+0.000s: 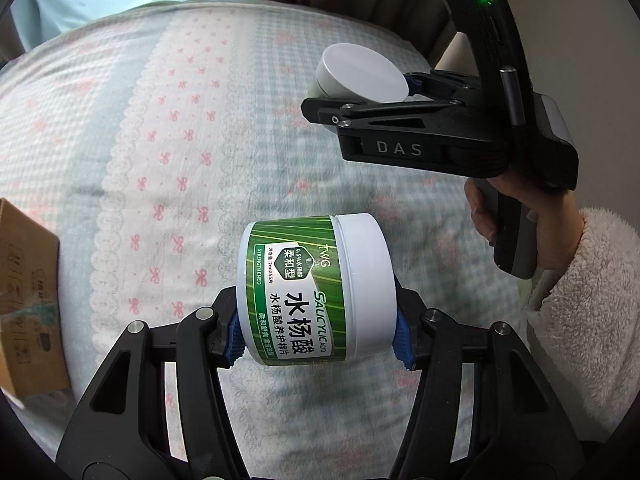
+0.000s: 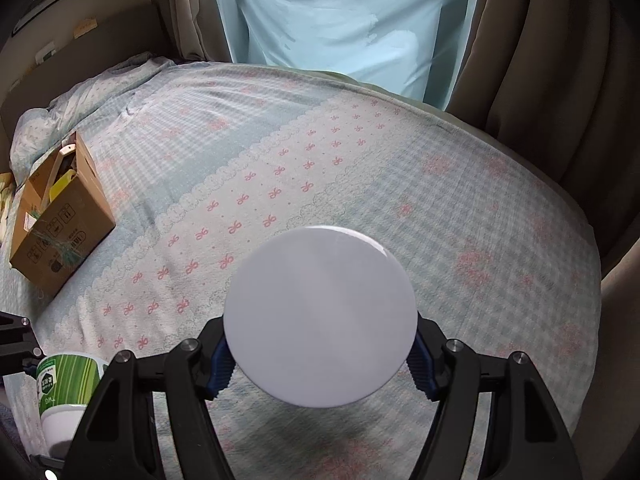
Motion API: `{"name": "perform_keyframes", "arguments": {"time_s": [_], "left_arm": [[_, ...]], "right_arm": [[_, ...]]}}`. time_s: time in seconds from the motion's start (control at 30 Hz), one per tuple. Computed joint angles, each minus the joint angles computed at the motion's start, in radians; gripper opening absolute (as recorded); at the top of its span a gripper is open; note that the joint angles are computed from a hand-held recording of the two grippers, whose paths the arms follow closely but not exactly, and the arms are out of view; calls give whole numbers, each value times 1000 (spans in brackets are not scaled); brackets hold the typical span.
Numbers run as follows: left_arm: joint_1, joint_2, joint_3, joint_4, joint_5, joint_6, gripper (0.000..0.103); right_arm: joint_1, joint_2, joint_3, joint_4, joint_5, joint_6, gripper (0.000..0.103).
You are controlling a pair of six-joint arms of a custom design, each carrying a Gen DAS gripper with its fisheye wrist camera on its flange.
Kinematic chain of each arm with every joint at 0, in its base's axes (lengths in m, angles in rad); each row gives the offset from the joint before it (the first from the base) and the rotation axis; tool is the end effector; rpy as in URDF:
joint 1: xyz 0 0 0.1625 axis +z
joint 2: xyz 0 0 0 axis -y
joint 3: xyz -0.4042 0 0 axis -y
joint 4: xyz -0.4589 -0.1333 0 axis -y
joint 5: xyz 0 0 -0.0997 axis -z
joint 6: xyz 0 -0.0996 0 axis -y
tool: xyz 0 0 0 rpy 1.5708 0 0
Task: Organize rigid objects
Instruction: 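Carry both jars into the cardboard box and release them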
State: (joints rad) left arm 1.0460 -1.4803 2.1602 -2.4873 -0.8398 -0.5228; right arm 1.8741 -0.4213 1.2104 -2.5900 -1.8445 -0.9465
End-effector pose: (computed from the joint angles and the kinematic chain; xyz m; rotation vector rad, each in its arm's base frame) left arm -0.0815 -0.5395 0.2278 -0.1122 2.5223 -0.7424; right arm 0.3438 -0.7423 -0.0685 1.6045 -2.3007 0.1854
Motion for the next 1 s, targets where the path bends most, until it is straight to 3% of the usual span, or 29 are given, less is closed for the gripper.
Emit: {"name": "perform_keyframes", "arguments": {"time_s": [0.2, 0.5, 0.7, 1.0], "left_arm": [[-37, -123, -33, 133, 19, -52, 53], [-133, -410, -63, 473, 86, -178, 53], [-127, -586, -110, 697, 83, -173, 53], [-42, -766, -239, 999, 75, -99, 53]], "right_arm": [[75, -78, 26, 66, -31, 100, 66], [223, -165, 56, 171, -60, 299, 66], [330, -153, 43, 202, -77, 443, 66], [464, -58, 7, 194, -93, 674, 66]]}}
